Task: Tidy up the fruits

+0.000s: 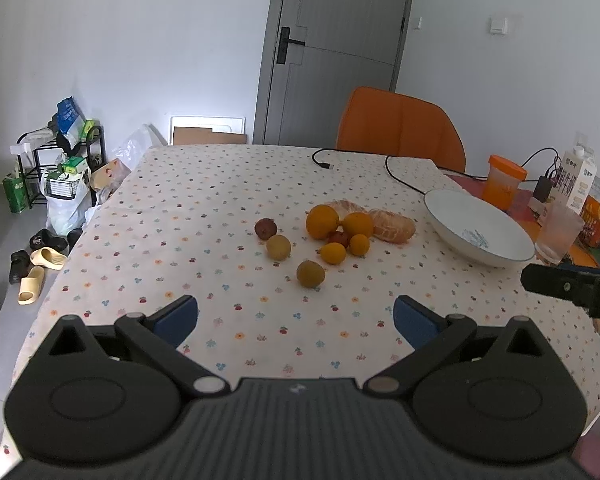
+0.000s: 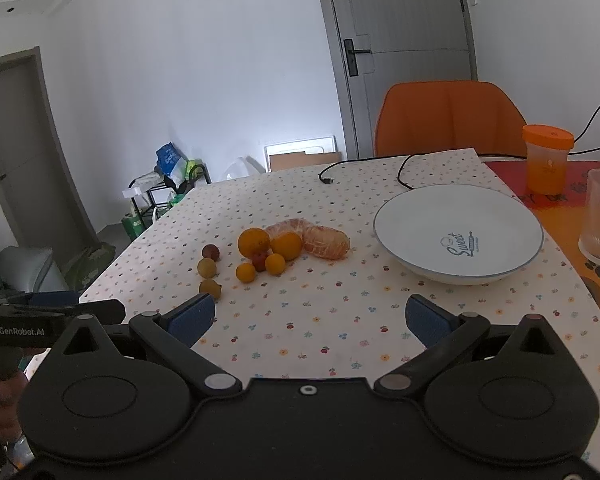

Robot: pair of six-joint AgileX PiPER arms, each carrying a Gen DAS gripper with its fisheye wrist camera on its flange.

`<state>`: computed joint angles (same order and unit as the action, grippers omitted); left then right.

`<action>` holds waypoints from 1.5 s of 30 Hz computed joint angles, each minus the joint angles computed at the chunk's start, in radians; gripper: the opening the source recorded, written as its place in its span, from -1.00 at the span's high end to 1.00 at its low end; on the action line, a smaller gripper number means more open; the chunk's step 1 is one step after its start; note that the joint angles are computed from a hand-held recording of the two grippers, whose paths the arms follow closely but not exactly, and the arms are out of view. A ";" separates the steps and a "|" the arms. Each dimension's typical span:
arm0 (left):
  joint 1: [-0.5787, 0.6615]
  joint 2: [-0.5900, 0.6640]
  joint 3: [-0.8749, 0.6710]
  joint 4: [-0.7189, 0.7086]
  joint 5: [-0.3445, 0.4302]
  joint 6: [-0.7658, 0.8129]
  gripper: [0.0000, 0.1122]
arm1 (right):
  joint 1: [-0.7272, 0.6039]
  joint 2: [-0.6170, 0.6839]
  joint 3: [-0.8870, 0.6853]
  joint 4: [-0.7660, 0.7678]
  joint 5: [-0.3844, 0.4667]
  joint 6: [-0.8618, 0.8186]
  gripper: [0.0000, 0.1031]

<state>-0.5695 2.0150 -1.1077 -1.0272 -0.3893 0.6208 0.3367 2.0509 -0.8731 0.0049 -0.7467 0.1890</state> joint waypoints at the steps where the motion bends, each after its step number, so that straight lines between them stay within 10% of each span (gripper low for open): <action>1: 0.000 -0.001 0.003 0.004 -0.003 -0.006 -0.84 | -0.002 0.002 0.000 -0.001 -0.001 0.001 -1.00; 45: -0.005 -0.005 0.009 0.014 -0.016 -0.013 -0.84 | -0.005 0.001 0.006 -0.025 0.003 0.000 -1.00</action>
